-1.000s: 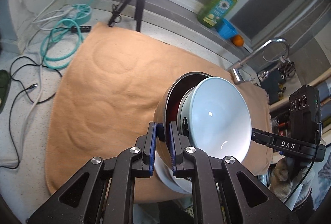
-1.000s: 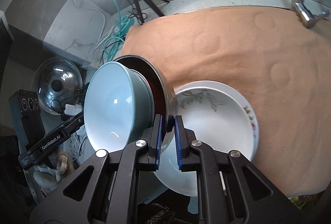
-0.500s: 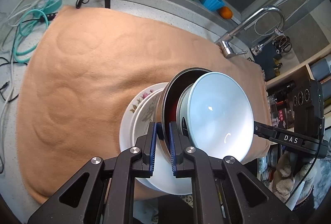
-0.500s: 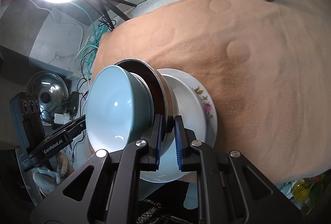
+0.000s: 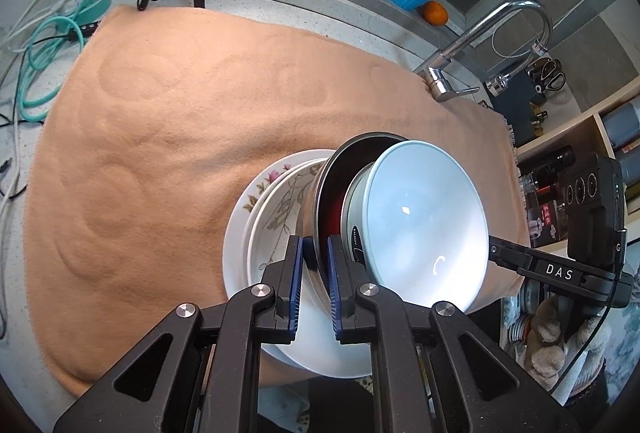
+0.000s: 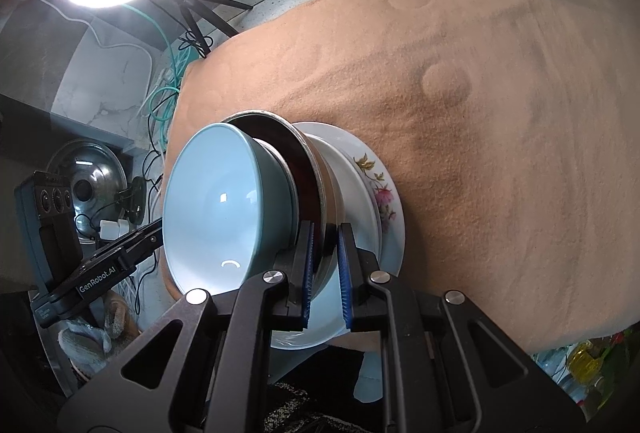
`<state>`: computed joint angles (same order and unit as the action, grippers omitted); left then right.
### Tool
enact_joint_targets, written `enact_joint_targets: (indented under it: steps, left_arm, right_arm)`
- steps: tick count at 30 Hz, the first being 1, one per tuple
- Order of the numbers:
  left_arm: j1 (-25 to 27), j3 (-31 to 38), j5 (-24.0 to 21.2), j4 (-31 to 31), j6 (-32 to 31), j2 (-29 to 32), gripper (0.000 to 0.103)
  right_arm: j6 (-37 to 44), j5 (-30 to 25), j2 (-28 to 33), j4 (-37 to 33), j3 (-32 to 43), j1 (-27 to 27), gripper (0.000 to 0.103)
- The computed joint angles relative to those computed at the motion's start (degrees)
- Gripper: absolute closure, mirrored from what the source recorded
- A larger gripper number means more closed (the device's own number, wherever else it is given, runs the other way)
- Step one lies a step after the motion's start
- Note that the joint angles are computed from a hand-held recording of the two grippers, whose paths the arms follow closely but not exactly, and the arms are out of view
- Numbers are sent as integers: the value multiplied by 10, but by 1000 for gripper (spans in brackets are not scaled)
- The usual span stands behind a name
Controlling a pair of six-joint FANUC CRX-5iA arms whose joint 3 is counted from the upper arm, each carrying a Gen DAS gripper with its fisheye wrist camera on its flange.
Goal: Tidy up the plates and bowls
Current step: 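Carry the bowl stack over the floral plate stack and lower it onto the plates, then open the left tool and pull it back from the stacked dishes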
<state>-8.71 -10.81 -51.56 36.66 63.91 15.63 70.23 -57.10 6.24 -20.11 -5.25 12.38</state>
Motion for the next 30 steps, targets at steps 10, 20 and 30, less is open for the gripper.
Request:
enact_joint_targets:
  steps: [10, 20, 30]
  left_arm:
    - [0, -2, 1, -2, 2, 0, 93]
    - [-1, -15, 27, -13, -9, -25, 91]
    - [-7, -48, 52, -33, -17, -69, 91]
  right_arm:
    - [2, 12, -6, 14, -9, 13, 91]
    - [-12, 39, -28, 66, -34, 37, 90]
    - [-44, 61, -68, 114, -73, 60, 90]
